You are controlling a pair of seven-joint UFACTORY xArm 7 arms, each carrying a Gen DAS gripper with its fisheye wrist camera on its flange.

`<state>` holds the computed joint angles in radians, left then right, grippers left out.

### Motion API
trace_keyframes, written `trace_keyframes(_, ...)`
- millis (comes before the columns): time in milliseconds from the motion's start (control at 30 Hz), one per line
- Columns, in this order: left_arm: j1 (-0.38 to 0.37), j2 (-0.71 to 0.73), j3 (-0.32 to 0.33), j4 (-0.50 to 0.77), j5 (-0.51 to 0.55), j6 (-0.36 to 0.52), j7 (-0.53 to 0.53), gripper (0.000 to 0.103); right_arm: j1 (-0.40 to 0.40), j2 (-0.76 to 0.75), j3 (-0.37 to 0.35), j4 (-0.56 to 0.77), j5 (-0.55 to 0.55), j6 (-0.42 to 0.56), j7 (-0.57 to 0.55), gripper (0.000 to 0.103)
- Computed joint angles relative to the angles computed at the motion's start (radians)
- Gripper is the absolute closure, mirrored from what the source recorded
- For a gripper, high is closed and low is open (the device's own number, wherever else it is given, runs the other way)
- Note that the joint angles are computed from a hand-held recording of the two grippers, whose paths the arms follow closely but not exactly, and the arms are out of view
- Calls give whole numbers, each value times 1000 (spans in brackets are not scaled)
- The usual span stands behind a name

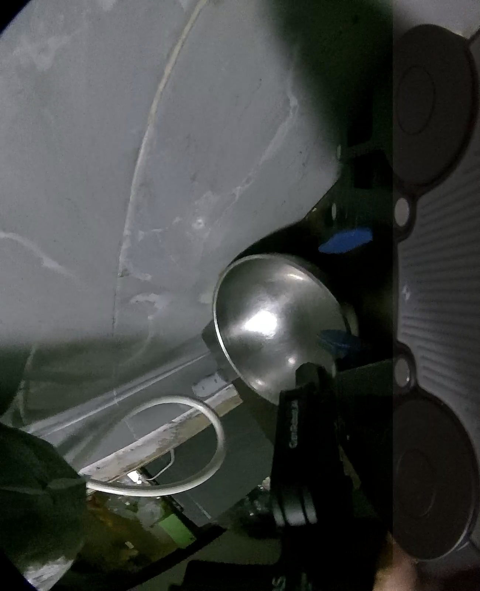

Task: Organize plates and bowls
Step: 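Lift the steel mixing bowl with the left tool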

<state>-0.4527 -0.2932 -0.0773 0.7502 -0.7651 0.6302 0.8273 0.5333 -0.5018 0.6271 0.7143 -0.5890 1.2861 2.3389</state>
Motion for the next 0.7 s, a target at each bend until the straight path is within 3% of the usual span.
trace_keyframes(100, -2, -5, 14, 2, -22, 31, 34, 90, 4, 7, 4, 10, -3, 12, -9, 65)
trace_keyframes(267, 9, -37, 30, -22, -46, 50, 76, 90, 15, 6, 4, 13, -2, 3, -24, 76)
trace_keyframes(700, 23, -301, 123, -161, -70, 87, 146, 89, 67, 102, 83, 157, -99, 163, -40, 79)
